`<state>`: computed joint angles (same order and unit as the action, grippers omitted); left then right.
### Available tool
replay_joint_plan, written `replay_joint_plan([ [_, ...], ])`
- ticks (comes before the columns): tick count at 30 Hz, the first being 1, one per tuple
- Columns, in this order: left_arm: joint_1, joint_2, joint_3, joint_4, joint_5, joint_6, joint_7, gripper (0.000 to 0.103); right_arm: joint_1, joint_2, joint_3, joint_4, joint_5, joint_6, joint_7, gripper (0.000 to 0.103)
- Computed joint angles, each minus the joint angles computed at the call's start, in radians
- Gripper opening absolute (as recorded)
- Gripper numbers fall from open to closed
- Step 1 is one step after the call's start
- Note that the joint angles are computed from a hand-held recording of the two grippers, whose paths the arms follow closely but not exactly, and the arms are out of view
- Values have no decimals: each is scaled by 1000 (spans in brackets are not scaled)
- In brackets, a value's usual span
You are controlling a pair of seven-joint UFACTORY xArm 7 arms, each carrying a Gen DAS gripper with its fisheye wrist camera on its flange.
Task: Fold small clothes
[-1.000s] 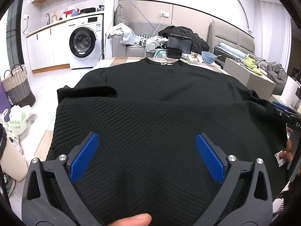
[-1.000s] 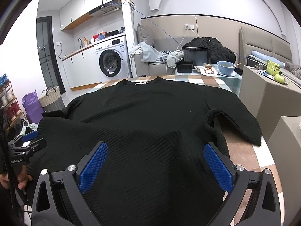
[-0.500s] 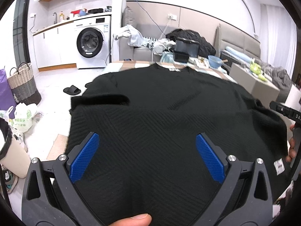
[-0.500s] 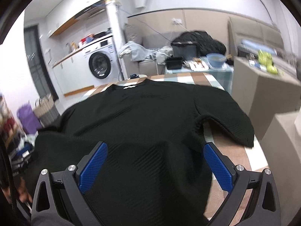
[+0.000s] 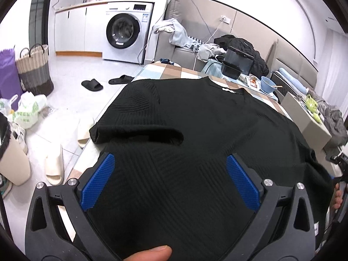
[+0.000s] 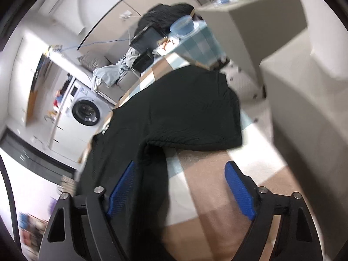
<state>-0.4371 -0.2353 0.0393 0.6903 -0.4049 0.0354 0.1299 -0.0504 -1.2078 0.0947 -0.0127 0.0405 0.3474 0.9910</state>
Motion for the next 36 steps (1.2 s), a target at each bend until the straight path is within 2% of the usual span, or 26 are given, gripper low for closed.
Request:
replay_joint_plan([
  [3, 2, 42, 11, 47, -17, 11, 9, 102, -6, 142, -65, 22, 29, -120, -22, 84],
  [6, -18, 74, 27, 83, -84, 9, 68, 102, 4, 242, -130, 34, 76, -219, -42, 79],
  [10, 14, 82, -16, 77, -98, -10, 65, 102, -113, 338, -33, 102, 61, -209, -6, 66],
  [12, 12, 99, -15, 92, -117, -15, 77, 102, -164, 388, -9, 142, 37, -195, -5, 55],
  [16, 34, 104, -29, 91, -122, -15, 78, 102, -267, 425, 67, 205, -34, -105, 33, 52],
  [20, 37, 117, -29, 99, -134, -19, 84, 102, -302, 424, 85, 211, -106, -65, 51, 52],
  [22, 42, 118, -34, 98, -146, -12, 83, 102, -332, 449, 98, 219, -140, -72, 70, 45],
  [24, 45, 122, -38, 104, -162, -4, 88, 102, -343, 459, 103, 235, -167, -48, 83, 28],
  [27, 39, 122, -35, 105, -205, -13, 126, 102, -383, 483, 140, 262, -228, -55, 115, 10],
  [30, 49, 121, -45, 103, -207, -18, 125, 102, -402, 482, 169, 295, -290, -67, 131, 9],
  [34, 46, 125, -43, 107, -222, -18, 134, 102, -402, 520, 206, 373, -361, -182, 106, 8],
  [36, 46, 126, -44, 107, -232, -19, 139, 102, -330, 581, 193, 433, -372, -249, 25, 8],
])
